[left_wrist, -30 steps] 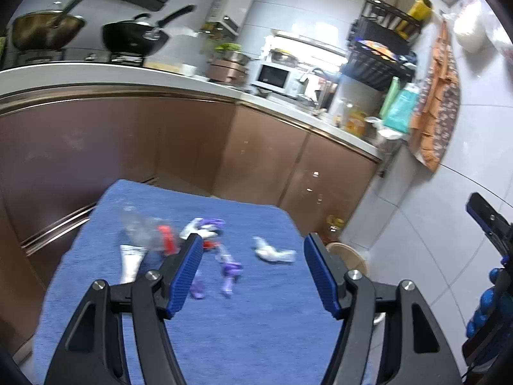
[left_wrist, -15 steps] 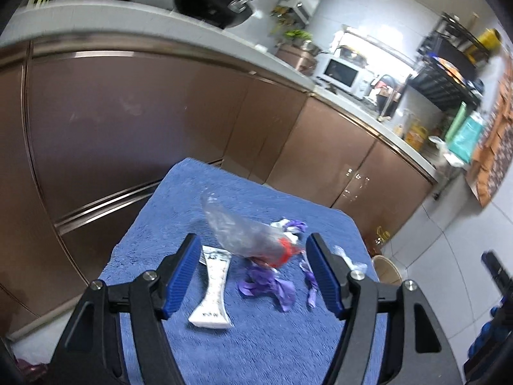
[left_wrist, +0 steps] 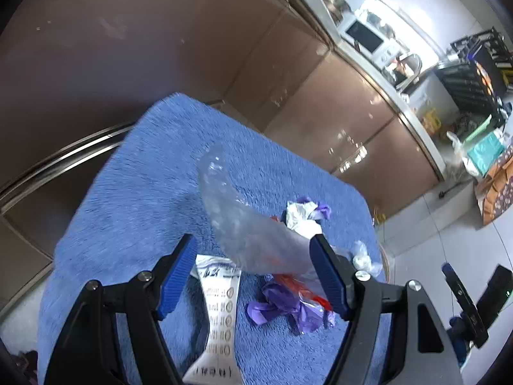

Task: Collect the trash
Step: 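Grasp the clear plastic bag with the left tool while the right tool grasps the white plastic bag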

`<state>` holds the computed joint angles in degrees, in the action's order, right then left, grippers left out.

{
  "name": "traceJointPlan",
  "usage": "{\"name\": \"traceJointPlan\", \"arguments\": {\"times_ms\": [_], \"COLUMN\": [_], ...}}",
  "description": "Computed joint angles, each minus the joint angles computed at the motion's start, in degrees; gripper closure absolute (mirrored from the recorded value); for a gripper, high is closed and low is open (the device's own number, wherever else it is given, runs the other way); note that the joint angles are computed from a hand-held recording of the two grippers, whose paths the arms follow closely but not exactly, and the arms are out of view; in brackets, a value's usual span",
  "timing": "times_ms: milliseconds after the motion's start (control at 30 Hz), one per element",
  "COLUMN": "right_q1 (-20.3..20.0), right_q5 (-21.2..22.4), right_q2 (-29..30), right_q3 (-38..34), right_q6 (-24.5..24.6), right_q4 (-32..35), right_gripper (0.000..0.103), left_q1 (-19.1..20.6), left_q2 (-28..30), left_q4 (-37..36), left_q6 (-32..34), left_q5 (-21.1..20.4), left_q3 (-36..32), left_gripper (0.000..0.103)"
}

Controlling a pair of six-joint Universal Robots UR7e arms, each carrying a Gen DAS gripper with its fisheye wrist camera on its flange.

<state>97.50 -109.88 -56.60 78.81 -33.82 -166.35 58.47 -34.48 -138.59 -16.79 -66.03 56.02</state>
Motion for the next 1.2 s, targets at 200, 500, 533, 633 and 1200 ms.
{"name": "traceJointPlan", "arguments": {"times_ms": [200, 500, 533, 633, 1200], "right_q1": [-2.14, -5.03, -5.32, -5.97, -6.51], "right_q5": [-0.64, 0.35, 0.22, -0.25, -0.34], "right_q2": [4.94, 10.31, 10.86, 12.24, 10.4], "right_q3": [-7.22, -15.53, -16.4, -18.62, -16.06], "right_q6": [-1.02, -1.08, -1.21, -1.36, -0.93], "right_q4": [7.71, 18.88, 19.91, 22.35, 23.03], "right_gripper": [0.035, 0.035, 0.035, 0.036, 0.08], "left_q1": [0.46, 0.21, 0.16, 0.15, -2.29], "left_q2": [7.04, 15.59, 16.23, 18.21, 13.29], "left_q4": [11.99, 24.04, 24.1, 24.07, 12.75], "left_q6": [5.75, 11.4, 11.96, 13.12, 13.47], "left_q5": [-0.12, 0.47, 0.67, 0.62, 0.77], "left_q3": [-12.7, -27.21, -28.16, -31.45, -24.98], "left_gripper": [0.042, 0.095, 0.098, 0.101, 0.103]}}
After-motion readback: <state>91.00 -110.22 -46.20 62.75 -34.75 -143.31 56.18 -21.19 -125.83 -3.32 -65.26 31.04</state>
